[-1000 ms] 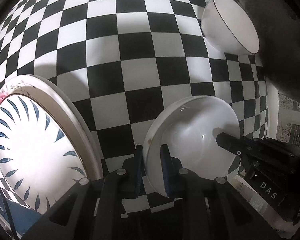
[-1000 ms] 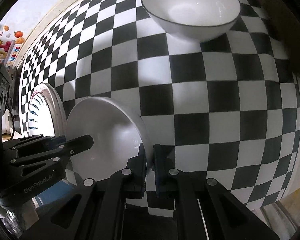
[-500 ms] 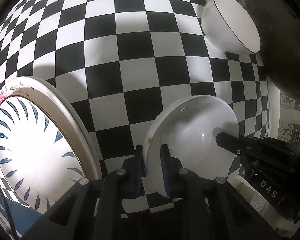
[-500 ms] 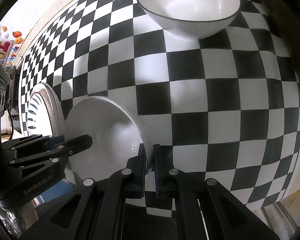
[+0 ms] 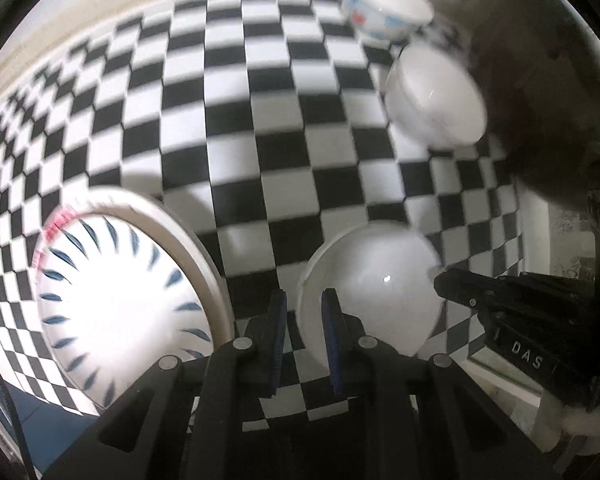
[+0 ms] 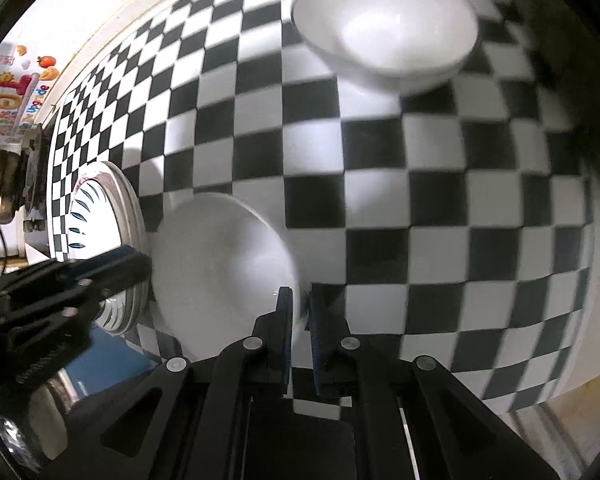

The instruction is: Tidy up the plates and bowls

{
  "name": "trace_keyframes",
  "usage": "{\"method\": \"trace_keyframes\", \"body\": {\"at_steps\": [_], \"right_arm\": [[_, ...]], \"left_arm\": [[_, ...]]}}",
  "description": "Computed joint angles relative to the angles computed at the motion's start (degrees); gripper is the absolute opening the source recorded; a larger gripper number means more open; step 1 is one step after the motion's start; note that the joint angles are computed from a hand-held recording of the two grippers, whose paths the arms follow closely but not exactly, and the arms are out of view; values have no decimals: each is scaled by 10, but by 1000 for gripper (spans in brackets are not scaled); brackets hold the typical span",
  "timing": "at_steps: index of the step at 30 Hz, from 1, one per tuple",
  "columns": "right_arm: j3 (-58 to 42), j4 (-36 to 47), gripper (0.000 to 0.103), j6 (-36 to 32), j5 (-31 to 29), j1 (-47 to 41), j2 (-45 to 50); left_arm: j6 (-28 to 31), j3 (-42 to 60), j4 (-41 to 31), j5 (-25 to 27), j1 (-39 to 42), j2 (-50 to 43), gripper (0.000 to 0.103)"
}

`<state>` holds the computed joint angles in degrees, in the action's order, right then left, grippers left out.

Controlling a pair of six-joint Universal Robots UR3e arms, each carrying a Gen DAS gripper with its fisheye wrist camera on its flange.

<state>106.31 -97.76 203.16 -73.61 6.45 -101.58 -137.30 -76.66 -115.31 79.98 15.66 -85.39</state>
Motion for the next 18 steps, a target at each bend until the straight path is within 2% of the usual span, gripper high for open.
{"method": "trace_keyframes", "body": {"at_steps": [4, 6, 8, 14, 18], "right_arm": [[-100, 65, 11, -38, -35, -22, 9], [-168, 99, 17, -68, -65, -39, 31], [-235, 118, 31, -93, -100, -52, 66], [-411, 169, 32, -171, -156, -101, 214], [-480, 182, 32, -196, -181, -109, 305]], "left_arm": [[-21, 106, -46, -43, -14, -48, 20], [-49, 153, -52, -59, -30, -85, 22], [-80, 206, -59, -69, -55, -133, 22], [-176, 351, -68, -96, -137, -274, 22], [-222, 451, -102, -110, -172, -376, 22]]}}
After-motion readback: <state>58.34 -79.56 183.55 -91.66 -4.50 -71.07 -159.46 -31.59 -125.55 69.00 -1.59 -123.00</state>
